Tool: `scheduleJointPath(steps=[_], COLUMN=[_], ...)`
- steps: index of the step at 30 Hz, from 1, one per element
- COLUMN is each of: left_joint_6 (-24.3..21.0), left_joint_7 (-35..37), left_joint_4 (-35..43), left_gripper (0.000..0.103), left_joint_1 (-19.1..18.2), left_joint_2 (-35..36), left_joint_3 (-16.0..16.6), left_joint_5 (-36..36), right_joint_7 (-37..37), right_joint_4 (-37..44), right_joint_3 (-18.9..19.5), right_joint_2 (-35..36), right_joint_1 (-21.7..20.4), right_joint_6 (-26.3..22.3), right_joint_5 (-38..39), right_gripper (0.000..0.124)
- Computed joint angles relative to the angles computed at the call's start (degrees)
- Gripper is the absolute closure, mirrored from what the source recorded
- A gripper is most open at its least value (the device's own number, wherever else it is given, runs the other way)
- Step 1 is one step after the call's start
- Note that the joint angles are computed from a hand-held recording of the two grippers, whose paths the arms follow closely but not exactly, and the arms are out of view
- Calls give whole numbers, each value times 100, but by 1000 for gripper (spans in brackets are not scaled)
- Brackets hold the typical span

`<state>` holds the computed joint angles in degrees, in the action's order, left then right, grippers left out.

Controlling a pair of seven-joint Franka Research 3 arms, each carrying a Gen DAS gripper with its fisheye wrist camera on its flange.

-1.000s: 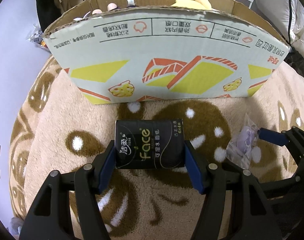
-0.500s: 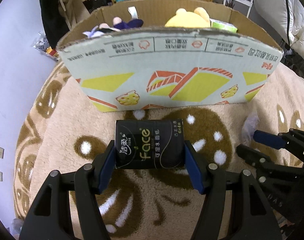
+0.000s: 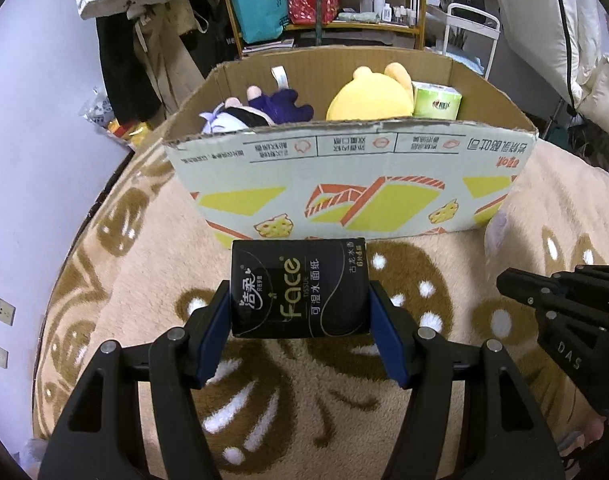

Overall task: Organize soft objects
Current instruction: 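Lift the tissue pack with the left gripper while the right lifts the clear bag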

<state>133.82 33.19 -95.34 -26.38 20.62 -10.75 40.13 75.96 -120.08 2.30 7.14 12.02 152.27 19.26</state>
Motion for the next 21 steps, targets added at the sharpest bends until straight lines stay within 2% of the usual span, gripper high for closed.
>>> scheduleJointPath(steps=[5, 10, 11, 13, 14, 15, 17, 19, 21], left_joint_6=[-48, 102, 130, 127, 129, 130, 133, 168, 196], left_joint_7=[-34, -24, -30, -20, -9, -1, 11, 2, 1], left_joint_4=[33, -77, -102, -93, -90, -81, -62, -63, -61], left_gripper=[39, 39, 39, 39, 39, 39, 39, 39, 39], left_joint_1=[-50, 21, 33, 47, 55, 62, 67, 69, 71], left_joint_2=[-11, -47, -55, -44, -36, -26, -7, -5, -1], left_joint_3=[-2, 11, 15, 11, 7, 5, 7, 15, 22], left_joint_5=[59, 58, 58, 30, 8, -14, -39, -38, -33], right_joint_7=[-144, -188, -175, -188, -240, -246, -208, -49, -78], right_joint_4=[78, 305, 321, 309, 328, 324, 279, 332, 492], right_joint_3=[8, -25, -27, -22, -13, -10, -23, -76, -69], right_joint_2=[35, 231, 236, 224, 232, 233, 216, 281, 410], right_joint_1=[-77, -156, -160, -180, -204, -208, -195, -163, -202], right_joint_6=[-52, -196, -229, -160, -160, -134, 26, 114, -13], right_joint_5=[297, 434, 424, 487, 560, 590, 578, 359, 344], right_gripper=[123, 123, 119, 110, 96, 73, 50, 47, 31])
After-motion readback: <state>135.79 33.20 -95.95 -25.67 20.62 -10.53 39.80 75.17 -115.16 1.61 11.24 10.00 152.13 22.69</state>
